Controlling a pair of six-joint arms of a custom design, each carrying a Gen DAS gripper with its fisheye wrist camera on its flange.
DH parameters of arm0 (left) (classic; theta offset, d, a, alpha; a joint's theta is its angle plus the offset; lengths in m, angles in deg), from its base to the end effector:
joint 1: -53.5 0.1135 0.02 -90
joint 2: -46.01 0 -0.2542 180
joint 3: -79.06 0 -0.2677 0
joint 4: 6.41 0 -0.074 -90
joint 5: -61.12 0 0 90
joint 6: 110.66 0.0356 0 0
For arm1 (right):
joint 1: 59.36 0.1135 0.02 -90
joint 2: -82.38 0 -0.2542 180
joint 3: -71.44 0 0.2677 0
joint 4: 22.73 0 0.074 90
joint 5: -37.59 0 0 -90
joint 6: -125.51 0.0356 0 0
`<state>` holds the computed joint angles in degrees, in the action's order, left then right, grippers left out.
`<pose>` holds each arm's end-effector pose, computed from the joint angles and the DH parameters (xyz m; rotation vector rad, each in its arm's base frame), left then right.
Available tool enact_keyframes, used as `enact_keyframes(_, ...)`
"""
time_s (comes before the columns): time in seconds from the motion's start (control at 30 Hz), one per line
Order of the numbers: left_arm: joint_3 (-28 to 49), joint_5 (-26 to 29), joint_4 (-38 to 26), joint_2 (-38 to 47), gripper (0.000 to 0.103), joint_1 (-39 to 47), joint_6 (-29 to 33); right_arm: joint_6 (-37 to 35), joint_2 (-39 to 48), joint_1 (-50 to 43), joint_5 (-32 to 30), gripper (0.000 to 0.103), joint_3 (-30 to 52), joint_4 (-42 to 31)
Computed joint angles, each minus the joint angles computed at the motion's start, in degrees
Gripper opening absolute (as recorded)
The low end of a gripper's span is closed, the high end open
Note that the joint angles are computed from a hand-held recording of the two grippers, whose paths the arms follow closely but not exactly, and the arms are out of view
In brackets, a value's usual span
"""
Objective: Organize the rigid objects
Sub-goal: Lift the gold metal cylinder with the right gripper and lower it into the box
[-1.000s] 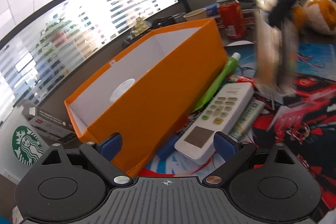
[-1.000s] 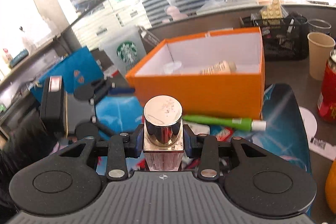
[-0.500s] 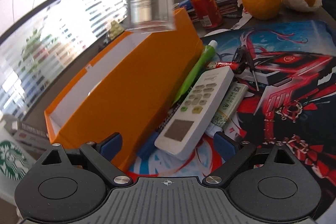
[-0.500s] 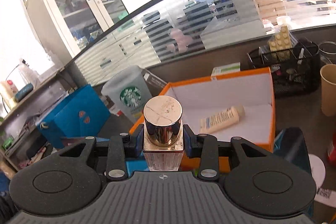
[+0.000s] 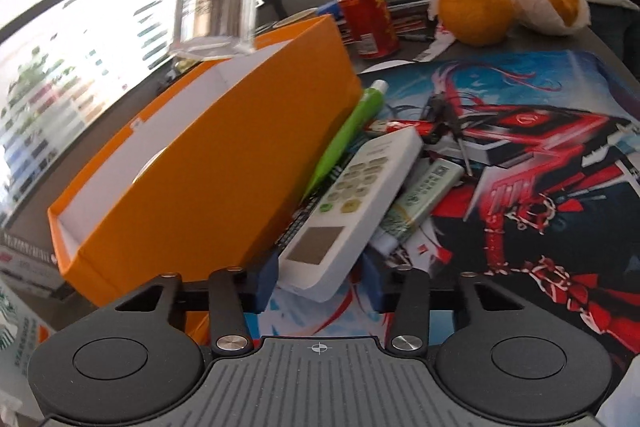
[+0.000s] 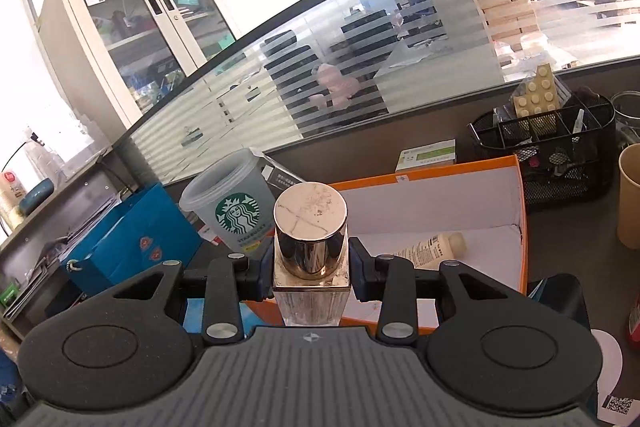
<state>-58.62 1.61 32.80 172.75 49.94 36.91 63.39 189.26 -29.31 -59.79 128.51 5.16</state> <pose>0.2702 -0.0349 -0.0235 1.3422 1.7829 -0.1236 0.3162 0.1882 0.1114 -0.1270 2.0308 0.7797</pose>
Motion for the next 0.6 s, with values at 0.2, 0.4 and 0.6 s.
enact_keyframes(0.2, 0.65, -0.43, -0.29, 0.05, 0.04, -1.95, 3.12, 0.03, 0.44, -0.11, -0.12, 0.035, 0.45, -0.01)
enact_keyframes(0.4, 1.93, 0.62, -0.86, 0.84, 0.033, -4.0, 2.96, 0.62, 2.62, -1.16, -0.64, 0.035, 3.12, -1.18)
enact_keyframes(0.6, 2.71, 2.27, -4.77, -1.08, 0.029, -4.13, -2.22, 3.79, 7.19, -4.57, -2.75, 0.035, 6.31, -0.21)
